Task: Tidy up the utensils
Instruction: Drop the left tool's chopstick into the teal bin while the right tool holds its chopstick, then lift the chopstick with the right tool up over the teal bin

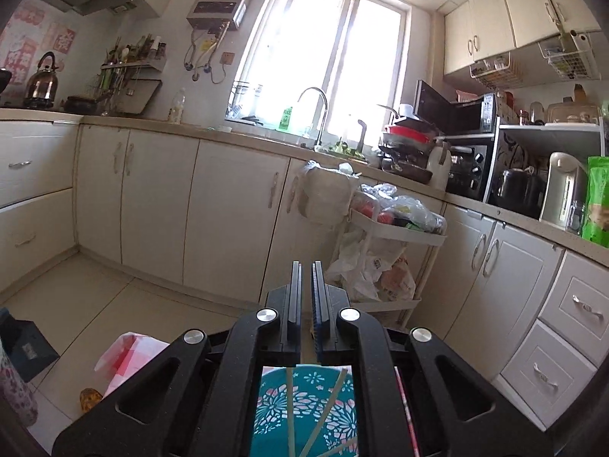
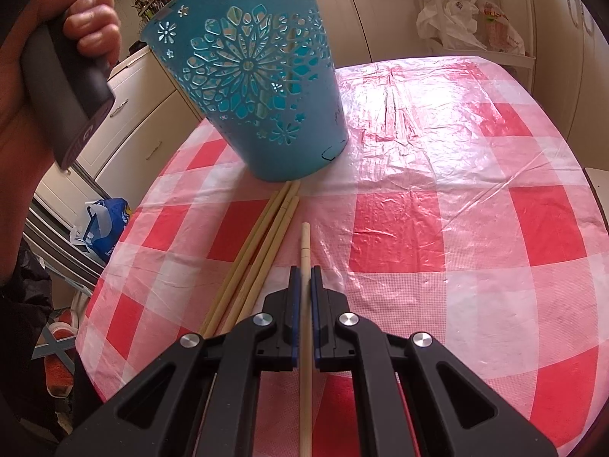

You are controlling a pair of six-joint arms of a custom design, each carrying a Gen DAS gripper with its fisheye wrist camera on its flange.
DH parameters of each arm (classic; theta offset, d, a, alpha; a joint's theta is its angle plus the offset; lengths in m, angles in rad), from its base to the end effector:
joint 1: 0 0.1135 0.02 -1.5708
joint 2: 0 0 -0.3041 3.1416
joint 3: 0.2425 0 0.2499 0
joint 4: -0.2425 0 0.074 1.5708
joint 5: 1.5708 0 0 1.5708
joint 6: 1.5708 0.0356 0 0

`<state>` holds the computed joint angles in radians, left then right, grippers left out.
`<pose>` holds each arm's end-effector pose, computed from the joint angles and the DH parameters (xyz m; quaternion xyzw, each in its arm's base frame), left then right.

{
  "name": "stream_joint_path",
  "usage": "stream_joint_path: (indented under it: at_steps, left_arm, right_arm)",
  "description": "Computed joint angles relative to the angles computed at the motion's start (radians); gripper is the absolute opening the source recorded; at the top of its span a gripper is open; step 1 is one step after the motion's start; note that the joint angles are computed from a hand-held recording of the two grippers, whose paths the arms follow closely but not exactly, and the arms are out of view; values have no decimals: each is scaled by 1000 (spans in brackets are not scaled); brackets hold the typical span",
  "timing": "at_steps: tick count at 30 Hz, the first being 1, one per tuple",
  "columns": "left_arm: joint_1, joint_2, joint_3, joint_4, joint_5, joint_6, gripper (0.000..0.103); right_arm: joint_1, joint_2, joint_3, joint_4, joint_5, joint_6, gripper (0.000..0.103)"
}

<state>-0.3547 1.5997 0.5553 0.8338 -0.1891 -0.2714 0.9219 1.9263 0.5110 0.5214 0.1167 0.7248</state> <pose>0.2922 -0.1011 0.2151 -0.0271 0.7758 -0.1230 0.6182 0.1793 0.2295 0.0830 -0.0734 0.9390 0.2057 0.2657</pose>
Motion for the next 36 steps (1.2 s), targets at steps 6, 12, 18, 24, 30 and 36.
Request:
stream_joint_path:
  at_steps: [6,12,18,24,30,36]
  left_arm:
    - [0,-30,-38,-94,24,40,19]
    - [-45,-115,-157,-88,-53,103,41]
    - [-103,-202,-231,-117,-130,154,47]
    - [-138,-295,-265,-188,-152,158,52]
    - [-157,-361,-282,-254,-168,144,54]
    - [-109,-435,-300,-327,-112,81,56]
  right_arm:
    - [3,-3,11,-26,7,-17,6]
    - [26,6,102,-164,51,-93,21]
    - [38,30,191,-284,91,-167,22]
    - [27,7,153,-271,88,-170,6]
    - [48,-79,23,-85,110,-64,6]
    - [86,-191,-125,235,226,-12,6]
